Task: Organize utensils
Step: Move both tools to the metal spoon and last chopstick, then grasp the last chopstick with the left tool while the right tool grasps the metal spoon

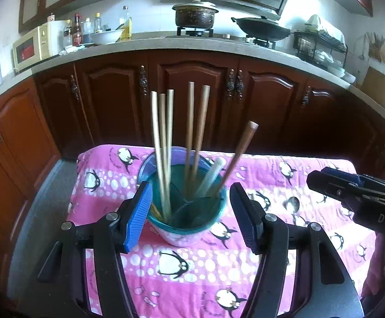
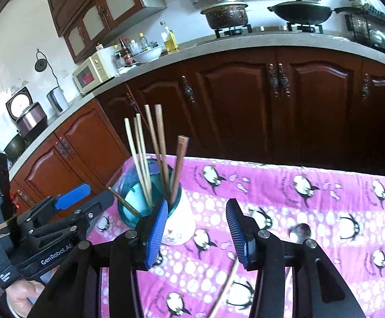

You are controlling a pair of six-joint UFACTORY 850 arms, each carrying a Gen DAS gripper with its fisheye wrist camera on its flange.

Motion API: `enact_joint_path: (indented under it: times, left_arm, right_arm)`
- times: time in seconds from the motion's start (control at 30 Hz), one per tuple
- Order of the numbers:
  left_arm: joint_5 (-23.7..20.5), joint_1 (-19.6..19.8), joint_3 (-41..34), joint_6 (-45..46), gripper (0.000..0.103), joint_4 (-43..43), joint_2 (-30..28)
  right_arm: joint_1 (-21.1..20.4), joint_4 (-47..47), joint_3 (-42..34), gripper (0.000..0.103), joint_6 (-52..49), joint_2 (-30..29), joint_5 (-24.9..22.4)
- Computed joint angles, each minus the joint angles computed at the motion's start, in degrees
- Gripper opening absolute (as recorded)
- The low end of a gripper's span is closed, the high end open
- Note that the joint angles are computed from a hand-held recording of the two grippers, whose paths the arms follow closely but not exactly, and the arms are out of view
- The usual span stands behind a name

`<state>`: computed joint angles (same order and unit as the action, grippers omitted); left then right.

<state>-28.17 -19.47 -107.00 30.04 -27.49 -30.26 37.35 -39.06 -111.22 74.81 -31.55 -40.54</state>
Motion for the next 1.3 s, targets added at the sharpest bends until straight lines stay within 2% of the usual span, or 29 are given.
enact_joint_path:
  times: [0.1,0.23,0.53,0.63,0.87,0.97,1.13,1.2,1.23,1.27,1.3]
  left_arm:
    - [1.3,-0.8,2.0,0.6,0.061,-0.1,1.3]
    - [0.9,-1.8,3.3,2.5,0.061,-0.9,1.9]
    - [-2.9,-3.9,3.1,3.3,0.061,-1.1,0.5]
    - [-6.0,-4.0,2.0,3.3,0.061,-2.4,-1.1]
    - [-14.9,-4.3,-2.1,1.1,0.061,-3.6,-6.7]
    - [-16.2,-5.0,-3.2,1.0,0.061,-3.6,-8.3]
    - [-16.2,-6.2,-5.4,1.4,0.061,-3.0,-11.1]
    - [-17.0,-6.7,-7.2,0.3,0.061,-1.5,-12.9]
    - [-16.9,-6.9,-7.3,0.2,0.06,-1.3,-13.2]
    - [-17.4,-7.1,-8.3,-0.2,0.058,-0.8,-14.2]
    - [-18.4,-7.3,-9.8,-1.1,0.05,0.0,-15.4]
  right_arm:
    - [0.0,-1.5,3.8,0.044,2.3,2.5,-0.2]
    - [-0.1,-2.9,9.3,0.044,5.1,6.0,-0.7]
    - [-1.6,-1.9,20.8,0.045,8.9,12.4,-1.8]
    - [-2.6,0.0,24.1,0.045,9.2,13.5,-1.3]
    - [-5.9,6.5,27.9,0.045,6.8,12.7,3.1]
    - [-7.6,6.5,27.9,0.045,6.3,11.4,6.1]
    - [-11.0,9.5,25.4,0.045,-0.3,7.3,8.9]
    - [-11.7,11.5,24.1,0.038,-3.8,5.8,9.0]
    - [-12.1,12.5,23.9,0.031,-5.3,5.4,9.3]
    - [-12.4,13.6,23.5,0.024,-7.1,4.8,9.4]
    - [-12.5,14.1,22.9,0.02,-8.0,4.2,8.9]
